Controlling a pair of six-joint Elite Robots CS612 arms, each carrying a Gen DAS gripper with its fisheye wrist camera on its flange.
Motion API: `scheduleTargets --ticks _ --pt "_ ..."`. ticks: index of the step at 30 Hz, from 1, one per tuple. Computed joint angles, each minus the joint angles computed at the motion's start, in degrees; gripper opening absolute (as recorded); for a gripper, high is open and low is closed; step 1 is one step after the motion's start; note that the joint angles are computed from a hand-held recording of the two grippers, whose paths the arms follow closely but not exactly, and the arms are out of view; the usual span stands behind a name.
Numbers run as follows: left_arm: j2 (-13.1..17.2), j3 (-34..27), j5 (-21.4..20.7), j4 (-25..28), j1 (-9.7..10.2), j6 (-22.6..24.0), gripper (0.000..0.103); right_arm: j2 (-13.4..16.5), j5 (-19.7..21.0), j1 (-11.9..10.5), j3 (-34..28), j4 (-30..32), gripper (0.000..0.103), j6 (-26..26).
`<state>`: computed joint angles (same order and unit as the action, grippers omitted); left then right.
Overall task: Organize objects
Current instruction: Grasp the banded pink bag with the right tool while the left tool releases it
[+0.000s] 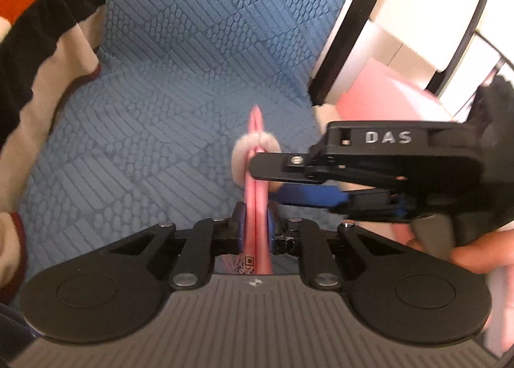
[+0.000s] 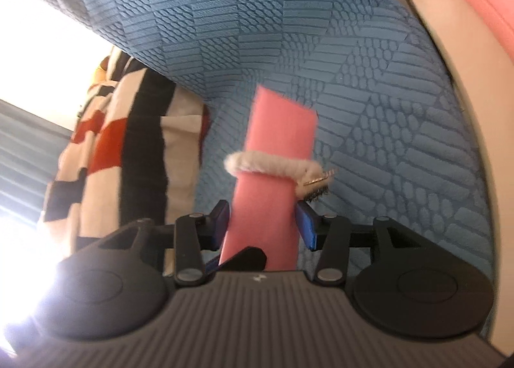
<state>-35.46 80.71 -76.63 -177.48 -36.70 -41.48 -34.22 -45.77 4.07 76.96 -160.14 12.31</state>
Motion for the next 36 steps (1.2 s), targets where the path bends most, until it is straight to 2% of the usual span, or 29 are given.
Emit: scheduleTargets --ticks 2,6,9,14,17,20,23,25,28,31,34,36 --pt "0.0 0.0 0.5 0.1 -0.06 0.3 0.015 -0.5 -1.1 0.1 0.5 -0.4 0.050 -0.9" --pt "0.0 -0.2 1.9 0.9 -0.43 2.0 0.016 -1.1 -0.2 -0.2 1.6 -2.1 0.050 -0.4" --pt "0.1 -0.5 2.3 1.4 -0.65 3.4 0.016 -1.7 -1.5 0.1 2.5 -4.1 0.049 -2.2" --pt "0.3 -0.9 2.2 2.4 -0.83 5.0 0.016 -1.8 -4.0 0.7 2.2 -3.9 0.044 -3.1" --pt "0.4 -1.2 2.1 3.0 -0.95 5.9 0.016 -1.5 -5.9 1.1 1.4 -2.8 0.036 -2.9" --pt "0.4 -1.3 1.6 3.8 -0.97 6.3 0.016 -1.4 -8.3 1.5 0.7 -0.2 0.035 -4.4" --pt "0.5 -1.6 1.0 4.7 -0.99 6.8 0.017 -1.0 -7.7 1.3 -0.1 2.7 0.035 -3.4" --pt "0.6 -1.8 0.8 4.8 -1.13 7.6 0.017 -1.2 -8.6 1.4 -0.2 3.7 0.035 -4.2" --pt "0.8 -2.2 0.1 4.9 -1.37 9.2 0.021 -1.7 -12.1 1.8 -0.1 5.4 0.035 -6.6" --pt "1.0 -2.5 0.3 5.2 -1.78 10.8 0.024 -1.9 -14.1 1.9 -0.1 6.5 0.035 -6.6" --pt "1.1 -2.6 -0.9 4.8 -1.67 10.3 0.027 -1.7 -13.8 1.7 -0.1 6.7 0.019 -4.7" --pt "0.9 -2.2 -1.5 3.9 -1.53 9.4 0.027 -1.8 -13.8 1.7 0.3 5.6 0.016 -4.1"
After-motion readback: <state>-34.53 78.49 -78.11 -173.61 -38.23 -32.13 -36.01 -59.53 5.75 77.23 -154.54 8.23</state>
